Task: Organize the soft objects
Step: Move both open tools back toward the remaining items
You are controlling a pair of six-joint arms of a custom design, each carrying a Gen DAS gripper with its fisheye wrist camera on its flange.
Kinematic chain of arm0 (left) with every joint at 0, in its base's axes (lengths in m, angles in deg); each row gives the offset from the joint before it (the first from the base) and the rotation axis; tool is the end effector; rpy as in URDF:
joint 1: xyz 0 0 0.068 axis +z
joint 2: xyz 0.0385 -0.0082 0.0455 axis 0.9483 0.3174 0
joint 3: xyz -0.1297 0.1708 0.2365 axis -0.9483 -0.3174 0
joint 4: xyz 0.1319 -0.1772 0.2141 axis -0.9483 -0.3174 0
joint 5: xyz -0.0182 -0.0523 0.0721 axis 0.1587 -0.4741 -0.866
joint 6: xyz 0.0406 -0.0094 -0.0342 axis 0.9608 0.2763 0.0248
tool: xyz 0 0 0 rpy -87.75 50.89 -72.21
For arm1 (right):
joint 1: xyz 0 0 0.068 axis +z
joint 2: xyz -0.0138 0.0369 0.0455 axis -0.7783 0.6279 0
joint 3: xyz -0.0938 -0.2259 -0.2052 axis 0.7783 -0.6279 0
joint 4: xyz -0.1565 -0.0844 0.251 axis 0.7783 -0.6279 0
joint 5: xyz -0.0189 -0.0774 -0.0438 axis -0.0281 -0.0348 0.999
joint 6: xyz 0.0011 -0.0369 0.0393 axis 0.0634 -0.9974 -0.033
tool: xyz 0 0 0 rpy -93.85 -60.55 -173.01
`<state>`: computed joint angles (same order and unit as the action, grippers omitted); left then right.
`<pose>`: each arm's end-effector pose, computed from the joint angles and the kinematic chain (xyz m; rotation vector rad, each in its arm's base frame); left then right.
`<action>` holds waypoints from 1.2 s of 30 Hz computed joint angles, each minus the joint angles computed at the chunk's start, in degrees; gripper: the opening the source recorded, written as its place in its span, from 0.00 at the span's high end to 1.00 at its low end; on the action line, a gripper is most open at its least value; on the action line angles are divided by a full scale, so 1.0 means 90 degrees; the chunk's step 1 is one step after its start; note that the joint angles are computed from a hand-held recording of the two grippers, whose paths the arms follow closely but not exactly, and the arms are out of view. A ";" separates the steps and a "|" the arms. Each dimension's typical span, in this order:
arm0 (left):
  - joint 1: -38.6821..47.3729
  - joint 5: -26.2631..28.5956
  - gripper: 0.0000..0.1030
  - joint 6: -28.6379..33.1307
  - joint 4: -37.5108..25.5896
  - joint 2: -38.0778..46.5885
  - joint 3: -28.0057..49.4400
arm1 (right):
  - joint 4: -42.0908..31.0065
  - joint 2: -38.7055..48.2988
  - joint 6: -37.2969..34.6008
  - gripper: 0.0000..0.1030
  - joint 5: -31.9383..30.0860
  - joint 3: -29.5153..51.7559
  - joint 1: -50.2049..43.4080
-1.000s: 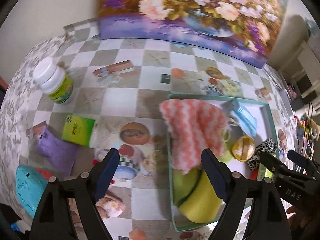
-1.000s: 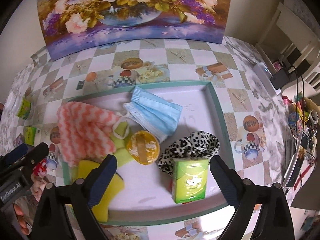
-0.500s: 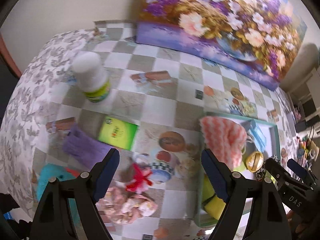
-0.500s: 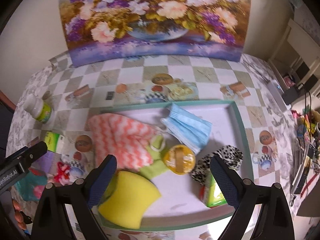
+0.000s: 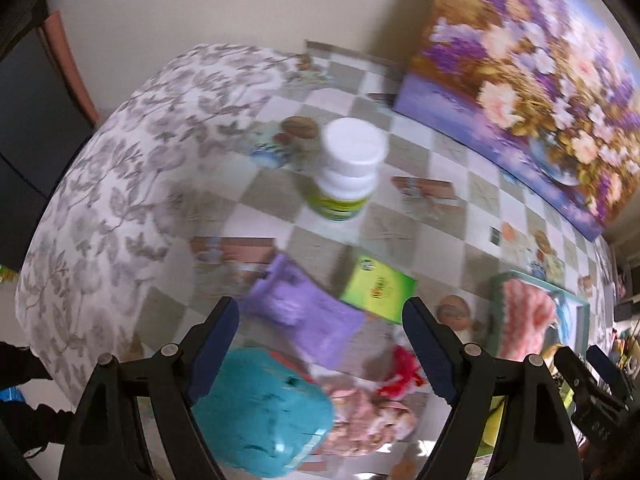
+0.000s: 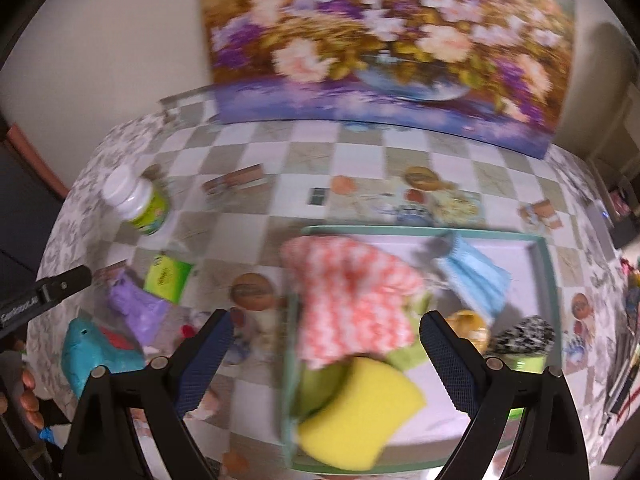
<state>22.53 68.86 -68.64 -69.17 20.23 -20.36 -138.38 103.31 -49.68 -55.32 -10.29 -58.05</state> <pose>0.1589 -0.1654 0.3256 -0.7293 2.6800 -0.0218 0.2077 -0.0173 0.3372 -0.4139 2.7032 0.1732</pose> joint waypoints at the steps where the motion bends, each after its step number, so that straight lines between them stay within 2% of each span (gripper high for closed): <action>1: 0.0074 0.0040 0.18 0.0032 -0.0004 -0.0081 -0.0085 | 0.0000 -0.0035 0.0119 0.07 0.0020 -0.0050 0.0196; 16: 0.1136 0.1112 0.18 0.0916 0.0790 -0.0252 -0.1169 | 0.0464 0.0254 0.1675 0.07 0.0738 -0.0890 0.2818; 26: 0.1399 0.1306 0.18 0.1187 0.1011 -0.0071 -0.1309 | 0.0696 0.0553 0.2171 0.07 0.0848 -0.1225 0.3549; 36: 0.1831 0.1547 0.18 0.1523 0.1374 -0.0085 -0.1520 | 0.0933 0.0798 0.2473 0.07 0.0960 -0.1394 0.3817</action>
